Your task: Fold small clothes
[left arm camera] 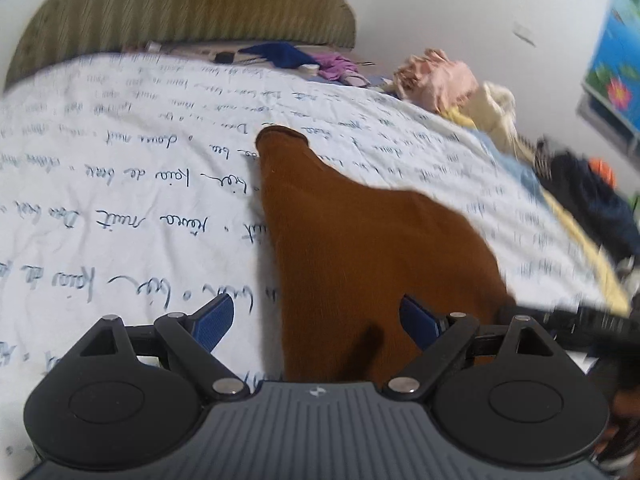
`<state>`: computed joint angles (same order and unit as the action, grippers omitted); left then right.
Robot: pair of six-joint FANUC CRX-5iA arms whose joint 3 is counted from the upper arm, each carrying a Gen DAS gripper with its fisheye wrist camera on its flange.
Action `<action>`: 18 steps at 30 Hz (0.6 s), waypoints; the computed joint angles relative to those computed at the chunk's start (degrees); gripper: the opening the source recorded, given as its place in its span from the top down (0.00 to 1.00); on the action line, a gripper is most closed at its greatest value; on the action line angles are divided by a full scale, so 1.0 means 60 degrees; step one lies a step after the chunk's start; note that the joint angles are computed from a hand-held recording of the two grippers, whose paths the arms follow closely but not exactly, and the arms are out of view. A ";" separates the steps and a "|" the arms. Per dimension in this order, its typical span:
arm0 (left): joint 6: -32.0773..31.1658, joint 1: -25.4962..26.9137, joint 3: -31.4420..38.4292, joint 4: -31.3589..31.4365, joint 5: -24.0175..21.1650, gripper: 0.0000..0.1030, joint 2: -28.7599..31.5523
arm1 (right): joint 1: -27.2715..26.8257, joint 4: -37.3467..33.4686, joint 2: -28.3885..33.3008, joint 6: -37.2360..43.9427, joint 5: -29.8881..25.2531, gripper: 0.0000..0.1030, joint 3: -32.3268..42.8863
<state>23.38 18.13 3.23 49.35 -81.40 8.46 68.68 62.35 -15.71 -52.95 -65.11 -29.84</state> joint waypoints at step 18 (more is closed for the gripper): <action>0.4600 -0.1716 0.4925 -0.0150 -0.1389 0.12 0.4166 | -0.3578 0.0090 0.0141 0.1484 0.4359 0.47 -0.0286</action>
<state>50.98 7.83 32.78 48.45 -89.73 33.45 47.21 62.89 -14.87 -44.05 -38.95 -31.56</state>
